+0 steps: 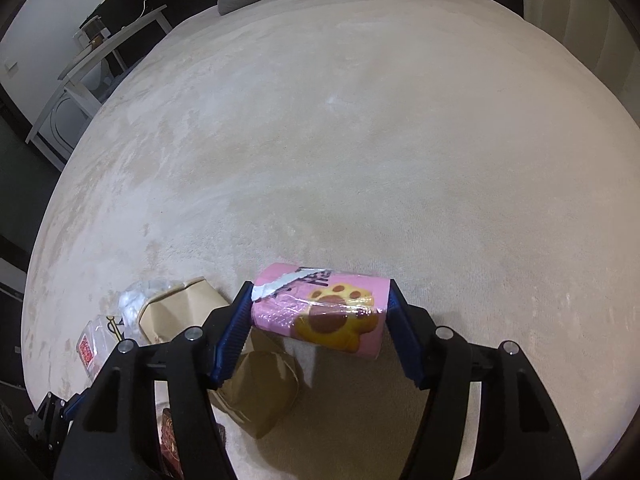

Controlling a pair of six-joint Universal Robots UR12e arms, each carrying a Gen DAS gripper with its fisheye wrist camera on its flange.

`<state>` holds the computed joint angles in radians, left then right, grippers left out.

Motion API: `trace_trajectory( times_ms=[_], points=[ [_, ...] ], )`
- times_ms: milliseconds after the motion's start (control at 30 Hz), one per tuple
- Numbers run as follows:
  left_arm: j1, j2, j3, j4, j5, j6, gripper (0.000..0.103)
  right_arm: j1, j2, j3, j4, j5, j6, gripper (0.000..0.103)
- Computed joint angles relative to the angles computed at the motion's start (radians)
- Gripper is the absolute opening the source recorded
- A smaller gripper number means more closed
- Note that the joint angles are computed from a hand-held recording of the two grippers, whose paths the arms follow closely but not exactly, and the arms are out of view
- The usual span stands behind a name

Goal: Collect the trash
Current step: 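Grasp the green-and-red snack bag with the left tool while the right tool grasps the pink biscuit box, then carry the snack bag and pink box down over the clear trash bag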

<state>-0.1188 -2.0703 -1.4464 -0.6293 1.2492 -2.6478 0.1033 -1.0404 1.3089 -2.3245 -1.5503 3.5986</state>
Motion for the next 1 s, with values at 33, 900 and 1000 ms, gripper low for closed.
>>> trace_trajectory(
  times_ms=[33,900,1000],
  points=[
    [-0.002,-0.001,0.001,0.004,0.005,0.004,0.068,-0.001,-0.006,0.007,-0.004,0.002,-0.002,0.063],
    [-0.010,-0.004,-0.022,0.110,0.028,0.023,0.066,-0.019,-0.107,0.148,-0.083,0.052,-0.010,0.063],
    [-0.007,0.005,-0.030,0.126,0.026,0.000,0.066,-0.018,-0.121,0.171,-0.105,0.059,-0.007,0.063]
  ],
)
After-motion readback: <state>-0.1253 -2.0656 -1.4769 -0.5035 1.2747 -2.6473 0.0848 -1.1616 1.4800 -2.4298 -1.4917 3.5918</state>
